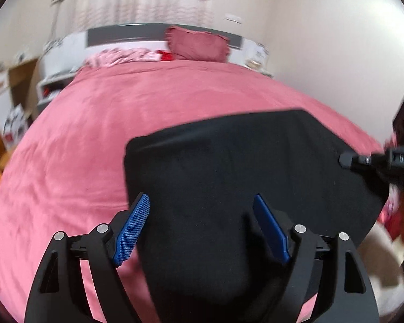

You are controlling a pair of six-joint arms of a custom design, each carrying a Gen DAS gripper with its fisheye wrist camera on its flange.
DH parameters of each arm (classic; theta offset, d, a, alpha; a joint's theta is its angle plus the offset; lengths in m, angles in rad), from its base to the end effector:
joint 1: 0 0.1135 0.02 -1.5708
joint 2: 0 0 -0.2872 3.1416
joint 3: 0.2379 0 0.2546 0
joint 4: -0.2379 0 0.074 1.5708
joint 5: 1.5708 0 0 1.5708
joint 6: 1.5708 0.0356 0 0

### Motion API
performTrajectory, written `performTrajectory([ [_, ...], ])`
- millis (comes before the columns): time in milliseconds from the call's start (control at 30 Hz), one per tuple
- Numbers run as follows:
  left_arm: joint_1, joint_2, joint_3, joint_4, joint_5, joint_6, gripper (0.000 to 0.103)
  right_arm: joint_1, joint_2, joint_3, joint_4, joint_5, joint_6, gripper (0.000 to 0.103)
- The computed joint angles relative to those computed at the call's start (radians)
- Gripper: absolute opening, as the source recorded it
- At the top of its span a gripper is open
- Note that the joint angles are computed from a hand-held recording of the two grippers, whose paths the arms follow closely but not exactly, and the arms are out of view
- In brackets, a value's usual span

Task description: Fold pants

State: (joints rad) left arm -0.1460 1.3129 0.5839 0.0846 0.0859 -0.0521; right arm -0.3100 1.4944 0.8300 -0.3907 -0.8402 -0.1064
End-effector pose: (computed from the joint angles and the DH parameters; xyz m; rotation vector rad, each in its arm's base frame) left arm 0.2556 -0.0407 0.2054 0.1518 2.2149 -0.2045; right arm 0.2729 -0.0596 0.2095 -0.0363 2.3486 0.8923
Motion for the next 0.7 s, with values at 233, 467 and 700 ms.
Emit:
performTrajectory([
  [233,-0.128,0.135,-0.007,0.047,-0.153,0.094,0.081,-0.034,0.147,-0.011,0.036,0.011,0.027,0.019],
  [467,0.023,0.068,0.088,-0.165,0.087,0.000,0.081,0.016,-0.053,-0.028,0.080,0.138,0.053,0.043],
  [700,0.059,0.205,0.351,-0.313,0.081,-0.032,0.081,0.236,0.030,0.130,0.072,0.280,0.066,0.036],
])
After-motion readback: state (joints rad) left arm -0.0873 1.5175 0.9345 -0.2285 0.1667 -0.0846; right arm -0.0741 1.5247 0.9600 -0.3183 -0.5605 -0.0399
